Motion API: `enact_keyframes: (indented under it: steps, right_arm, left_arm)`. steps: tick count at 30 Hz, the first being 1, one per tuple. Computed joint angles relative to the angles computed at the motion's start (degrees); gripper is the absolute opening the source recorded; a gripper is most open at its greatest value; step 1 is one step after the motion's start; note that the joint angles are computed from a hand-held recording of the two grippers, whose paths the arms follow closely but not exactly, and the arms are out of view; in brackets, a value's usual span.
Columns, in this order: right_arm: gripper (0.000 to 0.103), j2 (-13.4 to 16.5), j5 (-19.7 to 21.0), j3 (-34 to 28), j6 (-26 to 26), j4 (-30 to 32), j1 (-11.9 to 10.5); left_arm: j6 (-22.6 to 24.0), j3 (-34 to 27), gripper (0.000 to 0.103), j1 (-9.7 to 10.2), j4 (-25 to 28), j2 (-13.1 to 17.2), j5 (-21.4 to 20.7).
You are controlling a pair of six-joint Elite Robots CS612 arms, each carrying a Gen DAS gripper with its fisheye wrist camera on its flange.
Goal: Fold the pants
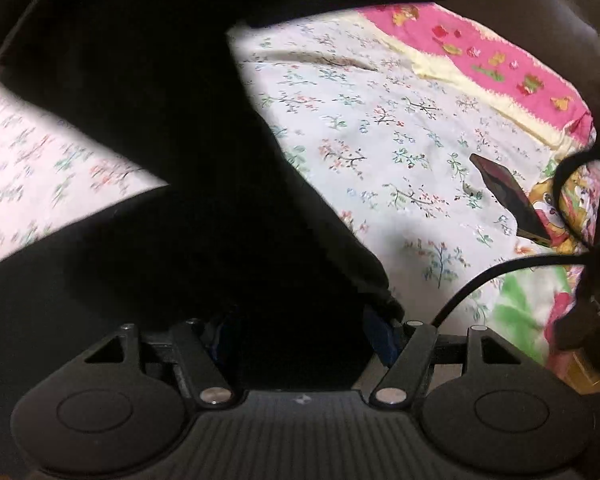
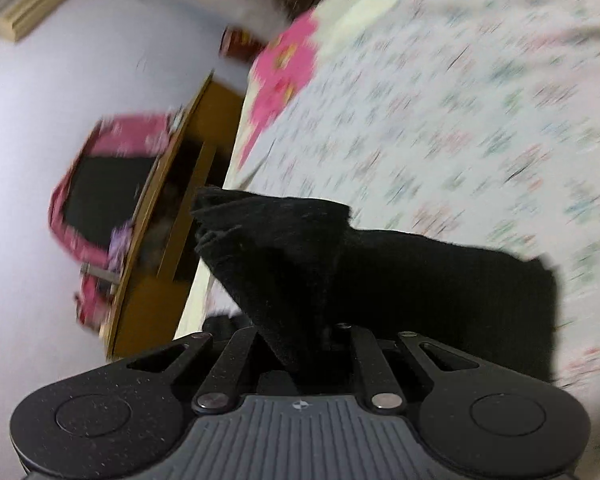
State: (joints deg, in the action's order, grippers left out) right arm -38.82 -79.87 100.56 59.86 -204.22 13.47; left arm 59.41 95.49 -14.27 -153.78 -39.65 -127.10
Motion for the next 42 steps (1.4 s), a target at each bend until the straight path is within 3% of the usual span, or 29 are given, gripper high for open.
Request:
enact_keyframes:
  steps: [10,13,20,23,24,26,27,30,33,35,39,42]
  right_arm:
    - [0.004,4.07,6.67,-9.35,-9.76,20.59,1.83]
    - [0.004,4.27,5.21,-10.67,-14.13,24.39,2.80]
    - [0.003,5.43,0.43,-13.49,-13.18,23.65,4.55]
    - [0.006,6.36,-1.58,-16.27,-22.20,28.16,5.75]
    - [0.009,6.39,-1.45,-16.62,-23.84,29.53,5.94]
    - [0.034,6.34,1.78,-16.20,-23.33,28.85,5.53]
    - [0.038,6.21,4.05,-15.78,-22.85,27.87,5.14]
    - [0.038,5.49,7.61,-14.69,-23.47,25.87,4.39]
    - [0.038,3.69,5.94,-12.32,-24.15,22.81,3.83]
    - [0.040,2.25,4.07,-10.93,-28.04,22.93,2.94]
    - [0.044,1.16,3.33,-11.37,-42.09,30.52,0.37]
    - [0.044,1.61,5.52,-13.91,-53.14,42.43,-1.13]
  left_arm:
    - [-2.99,-0.57,0.075,4.09,3.69,0.03,1.67]
    - [-3.37,-0.13,0.075,5.06,4.38,-0.43,2.59]
    - [-9.26,-1.03,0.075,5.39,4.48,0.05,1.72]
    - [-9.76,-0.38,0.075,5.26,3.93,-0.18,1.97]
    - [-9.28,0.00,0.075,5.17,3.41,-0.36,2.47]
    - [-8.68,1.27,0.075,4.96,1.87,-0.94,3.94]
    - [-8.86,1.72,0.075,4.84,1.64,-1.22,4.45]
    - [-9.73,2.88,0.075,4.87,2.37,-2.29,6.13]
    - [-13.61,2.72,0.075,4.62,2.61,-2.41,6.59]
    - [-18.11,2.20,0.075,4.92,2.61,-2.10,6.06]
    - [-28.53,3.00,0.075,5.39,-2.31,-2.29,6.18]
    - [-32.00,4.02,0.075,5.81,-5.94,-3.00,7.31]
